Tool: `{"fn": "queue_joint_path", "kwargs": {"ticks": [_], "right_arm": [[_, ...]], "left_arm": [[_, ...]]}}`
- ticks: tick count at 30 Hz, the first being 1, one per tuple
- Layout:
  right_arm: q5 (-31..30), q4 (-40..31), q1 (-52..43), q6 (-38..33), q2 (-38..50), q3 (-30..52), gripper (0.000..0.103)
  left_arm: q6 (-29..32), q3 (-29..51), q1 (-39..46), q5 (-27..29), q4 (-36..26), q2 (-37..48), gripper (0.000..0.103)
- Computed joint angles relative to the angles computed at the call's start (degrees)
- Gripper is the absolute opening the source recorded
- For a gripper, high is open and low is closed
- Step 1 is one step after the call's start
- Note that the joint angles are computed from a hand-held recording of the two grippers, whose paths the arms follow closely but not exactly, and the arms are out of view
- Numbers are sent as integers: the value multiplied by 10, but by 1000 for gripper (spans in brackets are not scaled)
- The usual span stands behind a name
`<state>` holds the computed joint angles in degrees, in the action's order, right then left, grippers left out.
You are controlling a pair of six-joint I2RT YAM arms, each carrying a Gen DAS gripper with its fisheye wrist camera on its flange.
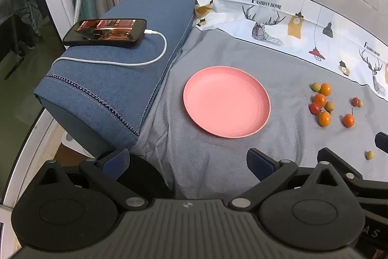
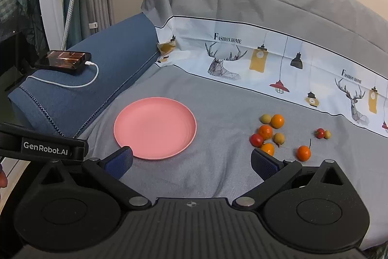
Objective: Organize fruits
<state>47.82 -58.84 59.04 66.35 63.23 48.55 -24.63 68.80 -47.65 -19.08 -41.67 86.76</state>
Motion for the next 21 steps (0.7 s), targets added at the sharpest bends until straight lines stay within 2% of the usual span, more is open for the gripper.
{"fn": "queue_joint_path", "kwargs": {"ticks": [13, 21], "right_arm": [[-23, 48, -11, -20, -22, -23, 102], [-11, 38, -2, -9, -12, -24, 102]], "left_arm": [[-1, 0, -8, -13, -1, 1, 103], [1, 5, -11, -21, -7, 5, 103]]}}
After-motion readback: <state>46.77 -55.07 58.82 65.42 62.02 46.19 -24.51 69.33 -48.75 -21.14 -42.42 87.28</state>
